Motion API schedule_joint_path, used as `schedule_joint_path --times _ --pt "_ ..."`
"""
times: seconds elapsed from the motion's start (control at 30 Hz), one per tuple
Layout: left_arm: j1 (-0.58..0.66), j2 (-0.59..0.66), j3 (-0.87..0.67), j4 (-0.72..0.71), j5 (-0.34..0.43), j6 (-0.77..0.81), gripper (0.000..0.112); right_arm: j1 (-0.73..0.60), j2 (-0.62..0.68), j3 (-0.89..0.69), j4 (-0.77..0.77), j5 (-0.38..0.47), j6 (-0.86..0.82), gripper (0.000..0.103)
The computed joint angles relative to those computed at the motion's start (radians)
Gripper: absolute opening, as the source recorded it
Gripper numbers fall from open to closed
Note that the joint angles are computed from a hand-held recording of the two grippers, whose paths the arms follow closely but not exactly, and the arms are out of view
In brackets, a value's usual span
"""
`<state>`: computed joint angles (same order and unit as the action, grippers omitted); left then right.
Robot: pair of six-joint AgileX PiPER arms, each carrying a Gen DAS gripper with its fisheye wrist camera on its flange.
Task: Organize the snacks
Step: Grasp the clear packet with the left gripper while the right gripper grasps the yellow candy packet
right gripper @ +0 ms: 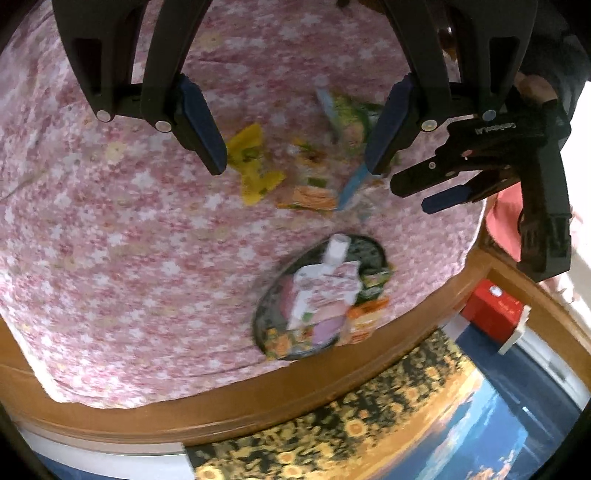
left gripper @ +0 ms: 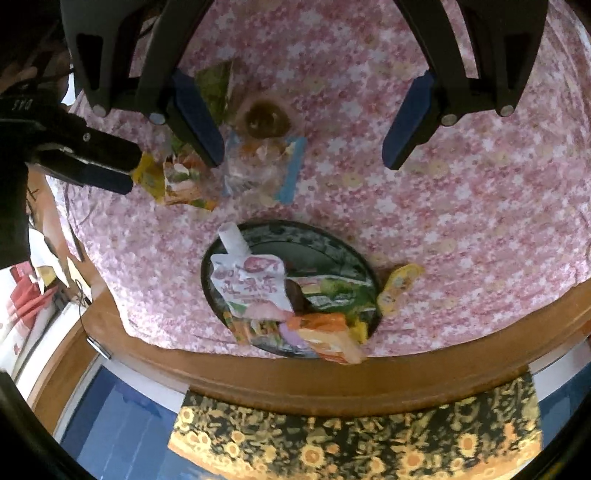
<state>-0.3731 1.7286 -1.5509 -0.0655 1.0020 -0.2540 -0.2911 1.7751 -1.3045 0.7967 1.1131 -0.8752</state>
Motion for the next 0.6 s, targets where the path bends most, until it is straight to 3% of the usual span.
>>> schedule_joint_path --times 0.3,0.4,0.47,0.6 --pt "-0.017 0.087 -0.045 -0.029 0.015 0.078 0.086 0.007 0.033 0.001 -0.046 -0.042 -0.025 0.075" --pt "-0.008 0.079 -0.029 -0.061 -0.008 0.116 0.072 0.017 0.035 -0.002 -0.053 -0.060 -0.022 0.058" --pt "-0.002 0.074 -0.027 -0.082 -0.013 0.140 0.047 0.021 0.036 -0.006 -0.055 -0.068 -0.021 0.026" --pt "0.005 0.055 -0.012 -0.107 -0.027 0.168 0.042 0.017 0.017 0.015 -0.032 -0.080 -0.039 0.026"
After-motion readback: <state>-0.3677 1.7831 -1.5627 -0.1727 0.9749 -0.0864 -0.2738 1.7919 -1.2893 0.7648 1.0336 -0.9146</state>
